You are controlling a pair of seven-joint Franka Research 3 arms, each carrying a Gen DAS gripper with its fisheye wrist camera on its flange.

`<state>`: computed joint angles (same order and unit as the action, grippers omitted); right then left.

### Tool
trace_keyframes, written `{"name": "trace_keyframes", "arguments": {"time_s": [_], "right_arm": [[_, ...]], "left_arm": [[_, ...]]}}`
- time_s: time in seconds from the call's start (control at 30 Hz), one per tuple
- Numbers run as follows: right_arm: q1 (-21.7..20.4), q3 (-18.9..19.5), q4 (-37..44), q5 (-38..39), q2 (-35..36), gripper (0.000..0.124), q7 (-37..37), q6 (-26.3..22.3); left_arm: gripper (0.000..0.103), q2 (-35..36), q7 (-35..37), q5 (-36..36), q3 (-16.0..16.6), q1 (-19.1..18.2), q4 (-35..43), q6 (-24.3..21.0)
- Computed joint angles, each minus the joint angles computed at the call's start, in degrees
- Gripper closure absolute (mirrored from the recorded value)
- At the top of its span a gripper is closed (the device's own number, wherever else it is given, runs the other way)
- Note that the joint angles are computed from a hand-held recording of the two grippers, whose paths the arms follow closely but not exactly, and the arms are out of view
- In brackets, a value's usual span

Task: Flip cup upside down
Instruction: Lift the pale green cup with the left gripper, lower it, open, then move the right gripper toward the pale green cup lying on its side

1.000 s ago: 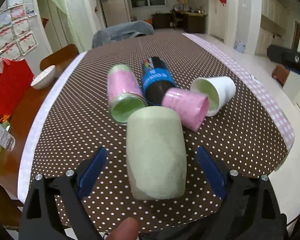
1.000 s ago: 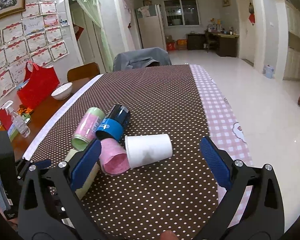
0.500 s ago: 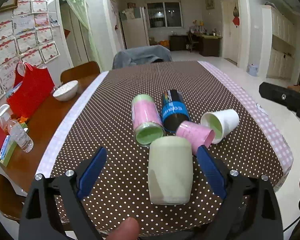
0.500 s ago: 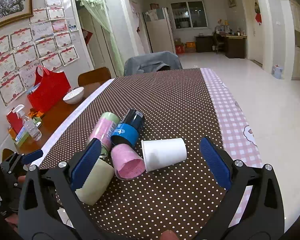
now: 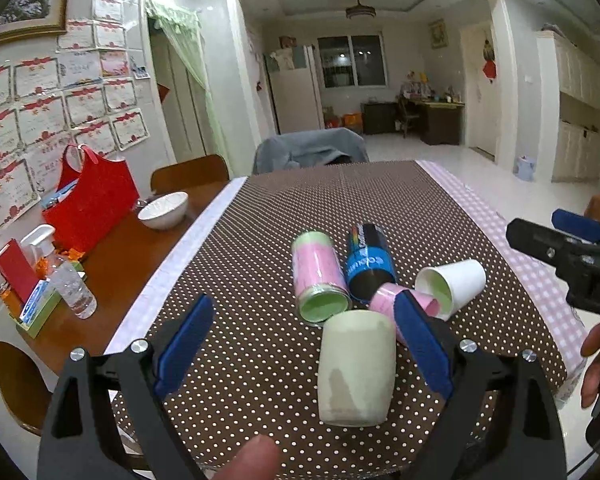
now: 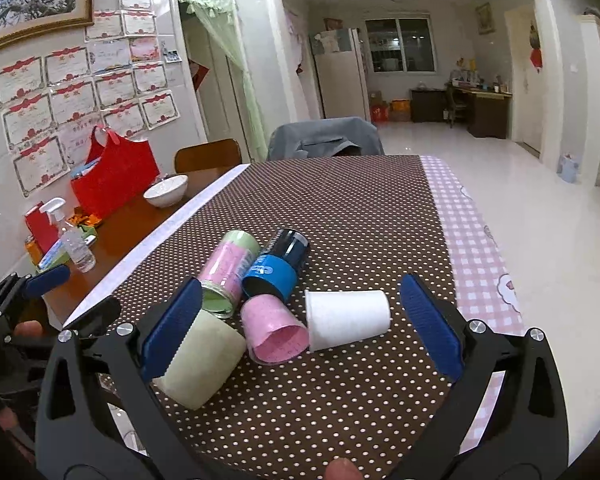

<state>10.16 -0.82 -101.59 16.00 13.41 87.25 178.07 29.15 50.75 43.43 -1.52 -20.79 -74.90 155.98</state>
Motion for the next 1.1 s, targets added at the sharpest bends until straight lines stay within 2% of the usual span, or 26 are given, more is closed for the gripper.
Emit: {"name": "trace_keyframes", "arguments": {"time_s": [0.03,0.1,0.13,0.27,0.3,0.37,0.4,0.5,0.63,0.97,1.1], "right_arm": [[0.5,-0.6,-0.1,-0.4,-0.1,0.027,0.5,0.3],[4.8,-5.8,-0.8,-4.9,-0.4,0.027,6.0,1.6],[5.4,-6.5,-1.0,-5.8,-0.6,0.027,7.0,2.0],[-0.5,0.9,-1.1,-1.7,-1.3,0.027,0.7,2.4],[-3.1,4.2,-1.1,0.8,-1.4,0.027,-2.8,2.6],[-5.5,7.5,-0.9,4.6,-1.5,0.027,-7.4,2.9],[-7.8,10.6,-0.9,8.0,-1.5,0.027,-11.1,3.3],[-10.3,14.3,-0.2,14.4,-1.5,0.027,-17.8,3.0],[-10.7,15.8,0.6,20.7,-1.6,0.027,-24.3,2.9],[-9.2,16.2,3.6,32.9,-0.9,0.027,-39.7,1.2],[-11.9,20.0,7.4,41.9,0.9,0.027,-54.6,-1.9]], "left_arm": [[0.013,-0.3,-0.8,0.5,0.4,-0.2,-0.4,0.4],[0.013,-1.3,-2.5,1.4,0.9,-0.3,-1.6,1.8],[0.013,-1.7,-3.1,1.8,1.0,-0.2,-2.2,2.5],[0.013,-3.3,-6.9,4.7,2.0,-0.7,-3.9,4.5],[0.013,-3.7,-8.4,6.0,2.5,-1.0,-4.3,4.8],[0.013,-4.2,-9.7,6.9,2.2,-0.7,-4.7,5.2],[0.013,-4.3,-9.8,6.6,1.8,-0.3,-4.9,5.3],[0.013,-4.7,-11.2,7.8,1.9,-0.3,-4.9,5.4],[0.013,-5.3,-14.1,10.6,2.3,-0.5,-5.1,5.4],[0.013,-6.2,-20.8,15.4,2.5,0.0,-5.5,5.1],[0.013,-6.4,-24.8,18.2,3.1,0.2,-5.7,4.7]]}}
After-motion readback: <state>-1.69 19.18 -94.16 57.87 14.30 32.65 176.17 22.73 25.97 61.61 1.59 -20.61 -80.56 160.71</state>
